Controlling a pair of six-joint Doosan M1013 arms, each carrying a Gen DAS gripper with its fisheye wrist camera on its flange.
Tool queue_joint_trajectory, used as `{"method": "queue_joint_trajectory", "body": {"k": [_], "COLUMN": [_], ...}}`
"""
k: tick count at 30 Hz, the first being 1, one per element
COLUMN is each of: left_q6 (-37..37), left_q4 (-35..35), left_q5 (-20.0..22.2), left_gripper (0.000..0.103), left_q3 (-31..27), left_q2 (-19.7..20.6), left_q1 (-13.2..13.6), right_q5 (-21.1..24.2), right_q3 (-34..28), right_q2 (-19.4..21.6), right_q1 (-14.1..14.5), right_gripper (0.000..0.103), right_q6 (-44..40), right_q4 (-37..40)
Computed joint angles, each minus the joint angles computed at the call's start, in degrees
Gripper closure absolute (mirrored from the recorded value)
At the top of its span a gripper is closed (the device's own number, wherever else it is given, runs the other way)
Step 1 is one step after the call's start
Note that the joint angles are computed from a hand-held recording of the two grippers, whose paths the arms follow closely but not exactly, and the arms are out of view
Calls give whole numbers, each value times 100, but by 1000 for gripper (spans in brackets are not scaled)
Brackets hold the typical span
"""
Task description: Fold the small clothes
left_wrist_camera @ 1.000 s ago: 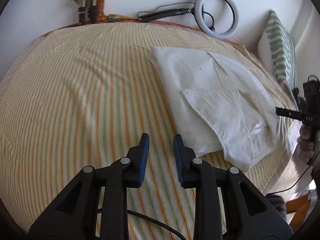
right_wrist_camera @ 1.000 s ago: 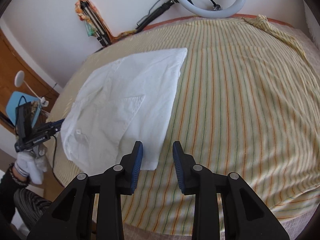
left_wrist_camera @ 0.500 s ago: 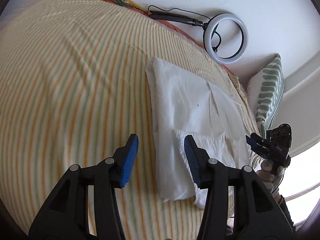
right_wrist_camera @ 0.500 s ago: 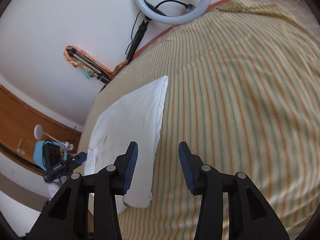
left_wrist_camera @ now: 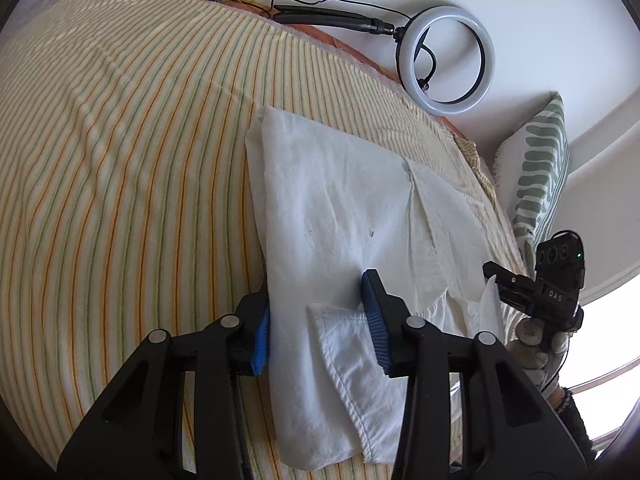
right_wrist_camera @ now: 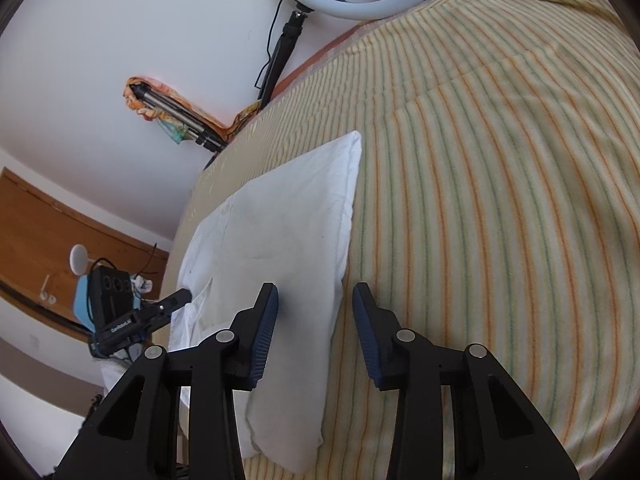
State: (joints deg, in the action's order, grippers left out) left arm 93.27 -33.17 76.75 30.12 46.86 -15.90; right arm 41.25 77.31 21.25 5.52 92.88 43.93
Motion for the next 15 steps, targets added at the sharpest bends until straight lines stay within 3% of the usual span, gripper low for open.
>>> {"method": "queue_joint_trajectory", "body": {"k": [6, 8, 15], "left_q6": [343, 505, 834], "left_q4": [410, 560, 584], "left_q5": [-312, -480, -893], "left_gripper": [86, 88, 91], "left_q3": [281, 417, 700], "left_q2": [-224, -332, -592], "left_q1": [-115, -161, -224], "right_q5": [72, 82, 131], "right_q3": [-269, -350, -679], "right_q2": [76, 65, 44], "right_q1": [165, 234, 570], "right_gripper": [85, 92, 95], "right_q6": [458, 669, 1138], "right_q4": [-864, -1300, -2954]}}
